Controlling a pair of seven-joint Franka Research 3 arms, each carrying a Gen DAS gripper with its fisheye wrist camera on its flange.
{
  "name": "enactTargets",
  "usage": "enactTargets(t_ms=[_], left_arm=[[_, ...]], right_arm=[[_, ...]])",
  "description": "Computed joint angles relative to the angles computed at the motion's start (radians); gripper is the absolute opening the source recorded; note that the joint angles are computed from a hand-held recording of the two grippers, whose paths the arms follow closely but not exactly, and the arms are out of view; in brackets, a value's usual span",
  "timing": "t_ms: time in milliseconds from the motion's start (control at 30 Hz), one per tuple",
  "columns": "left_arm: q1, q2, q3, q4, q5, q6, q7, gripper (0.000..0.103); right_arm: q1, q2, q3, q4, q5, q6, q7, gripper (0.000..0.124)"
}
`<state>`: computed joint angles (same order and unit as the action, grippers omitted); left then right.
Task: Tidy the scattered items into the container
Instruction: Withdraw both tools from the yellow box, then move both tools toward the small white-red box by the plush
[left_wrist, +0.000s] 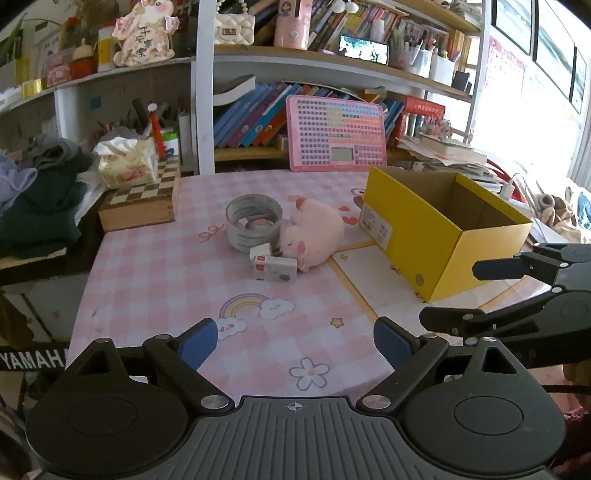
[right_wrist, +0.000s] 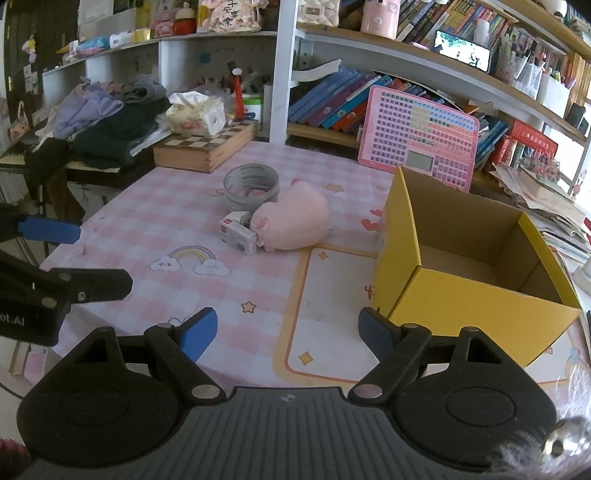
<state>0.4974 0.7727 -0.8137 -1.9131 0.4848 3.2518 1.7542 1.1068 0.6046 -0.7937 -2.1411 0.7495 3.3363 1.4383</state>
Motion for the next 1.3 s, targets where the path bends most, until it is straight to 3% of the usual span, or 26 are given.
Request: enactTargets(t_ms=[533, 833, 1067, 1300], left_arm=[[-0.066, 0.013, 0.047, 0.065, -0.032, -0.025, -0.009, 0.094], [-0.201, 0.007, 0.16, 0.141, -0.105, -0.047, -0.015, 0.094], [-0.302, 0.039, 0.232, 0.235, -0.15, -0.076, -0.007, 0.094], [-0.368, 0.106, 0.261, 0.357, -0.205, -0.127, 0.019, 0.094]], right_arm=[[-0.14, -0.02, 0.1, 0.061, -0.079, -0.017, -0.025, 0.083], [-0.272, 0.007, 0.174, 0.138, -0.137, -0.017, -0.014, 0.083], [-0.432, 0.033, 0.272, 0.25, -0.214, -0.054, 0.026, 0.083], [-0.565, 0.075, 0.36, 0.377, -0.33, -0.116, 0.076, 0.084]])
